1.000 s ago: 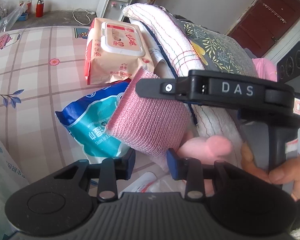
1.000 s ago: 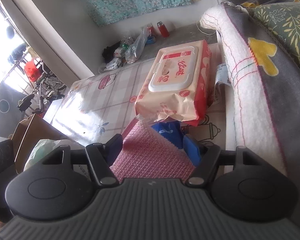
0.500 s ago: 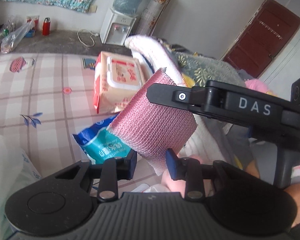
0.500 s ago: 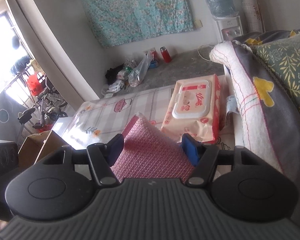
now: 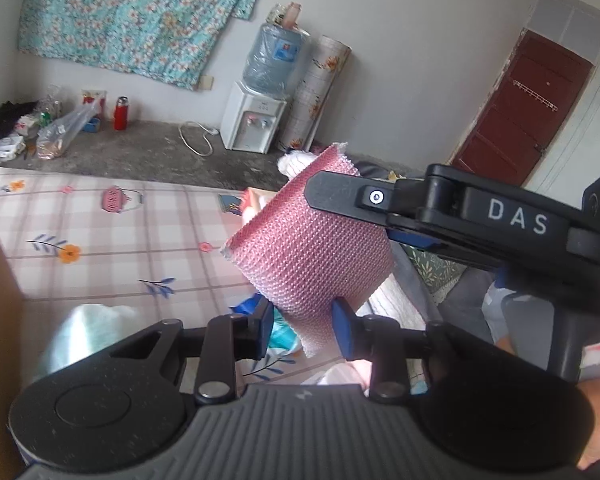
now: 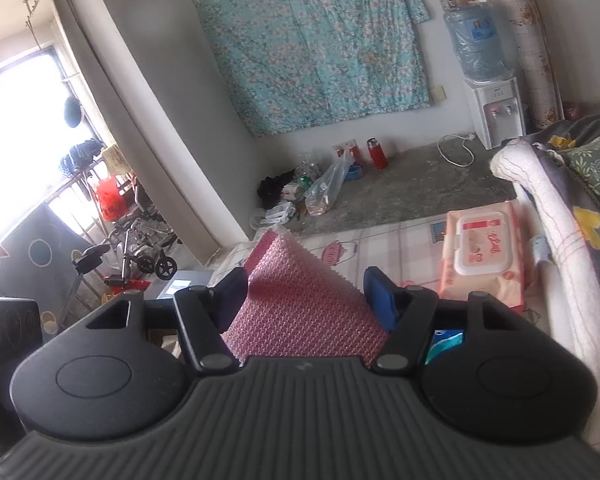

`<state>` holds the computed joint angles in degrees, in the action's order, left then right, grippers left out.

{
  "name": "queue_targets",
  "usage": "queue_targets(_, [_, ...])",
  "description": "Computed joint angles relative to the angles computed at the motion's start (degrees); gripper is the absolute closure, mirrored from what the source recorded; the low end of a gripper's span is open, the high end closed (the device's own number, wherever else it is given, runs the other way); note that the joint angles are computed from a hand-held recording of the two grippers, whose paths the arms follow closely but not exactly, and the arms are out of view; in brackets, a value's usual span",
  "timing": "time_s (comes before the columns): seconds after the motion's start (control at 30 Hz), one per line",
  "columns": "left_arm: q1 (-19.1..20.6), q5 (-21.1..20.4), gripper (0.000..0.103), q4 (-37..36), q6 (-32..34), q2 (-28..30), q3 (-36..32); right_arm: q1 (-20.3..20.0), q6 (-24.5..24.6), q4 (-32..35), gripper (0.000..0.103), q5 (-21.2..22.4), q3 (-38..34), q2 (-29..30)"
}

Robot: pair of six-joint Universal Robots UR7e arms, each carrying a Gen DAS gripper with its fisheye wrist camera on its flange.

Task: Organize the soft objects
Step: 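Carry the pink towel with the right gripper over the cardboard box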

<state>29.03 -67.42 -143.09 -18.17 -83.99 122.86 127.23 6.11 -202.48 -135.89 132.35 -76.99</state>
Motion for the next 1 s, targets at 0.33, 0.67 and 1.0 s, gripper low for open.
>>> queue_targets(0.33, [1.1,6.8,0.070,13.2,-1.1,-14.8,0.0,5.1,5.9,4.2,0.038,4.9,-11.5,14.1])
queue_targets(0.67, [7.9,16.2,0.070,28.2,-3.7,-25.1,-4.6,4.6,13.5,14.2,0.038,17.8,-30.5,32.6])
queue_targets(1.0, [23.3,19.1,0.069,29.2,6.4,-18.9,-12.3,-1.9,29.1,21.7,0.038,29.3,-45.9,47.8])
